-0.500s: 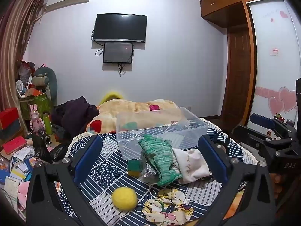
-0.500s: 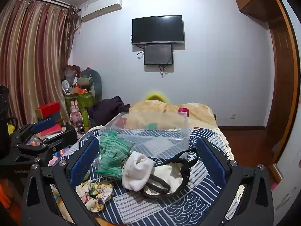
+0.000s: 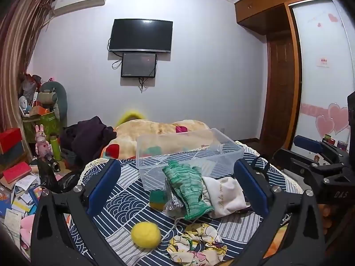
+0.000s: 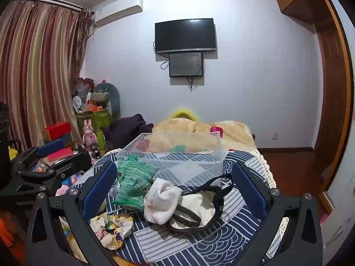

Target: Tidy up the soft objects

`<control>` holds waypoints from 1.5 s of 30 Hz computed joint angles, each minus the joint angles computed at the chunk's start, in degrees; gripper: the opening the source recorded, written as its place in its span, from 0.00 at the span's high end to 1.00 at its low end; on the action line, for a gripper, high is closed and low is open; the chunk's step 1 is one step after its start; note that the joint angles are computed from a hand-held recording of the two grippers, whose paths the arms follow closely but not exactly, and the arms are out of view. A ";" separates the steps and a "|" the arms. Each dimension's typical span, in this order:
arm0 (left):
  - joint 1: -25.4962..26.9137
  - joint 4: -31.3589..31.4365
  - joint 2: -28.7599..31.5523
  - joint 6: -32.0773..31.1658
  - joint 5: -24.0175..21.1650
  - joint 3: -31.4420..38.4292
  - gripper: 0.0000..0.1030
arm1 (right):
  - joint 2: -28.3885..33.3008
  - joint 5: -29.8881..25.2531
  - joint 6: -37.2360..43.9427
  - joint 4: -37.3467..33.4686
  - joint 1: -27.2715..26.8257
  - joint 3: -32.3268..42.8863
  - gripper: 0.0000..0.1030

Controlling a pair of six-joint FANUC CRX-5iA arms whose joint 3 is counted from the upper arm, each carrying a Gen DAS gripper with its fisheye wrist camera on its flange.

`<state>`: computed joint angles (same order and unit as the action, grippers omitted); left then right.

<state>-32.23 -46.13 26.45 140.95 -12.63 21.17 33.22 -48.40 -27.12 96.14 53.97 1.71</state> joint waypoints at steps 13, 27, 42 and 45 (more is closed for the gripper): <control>0.36 -1.37 -0.86 1.84 1.22 -1.19 0.00 | -0.26 -0.16 -0.30 0.12 0.23 -0.15 0.00; 0.17 -1.94 -0.95 2.32 1.10 -1.17 0.00 | -0.60 -0.53 -0.33 0.13 0.50 -0.36 0.00; 0.11 -1.61 -1.07 2.09 1.13 -1.09 0.00 | -0.83 -0.89 0.12 -0.36 1.15 -0.02 0.00; 0.10 -1.72 -1.09 2.14 1.09 -1.09 0.00 | -0.86 -0.98 0.37 -0.67 1.35 0.24 0.00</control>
<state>-32.13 -47.86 25.36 143.09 -11.54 20.08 32.36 -49.38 -26.75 95.47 55.32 1.96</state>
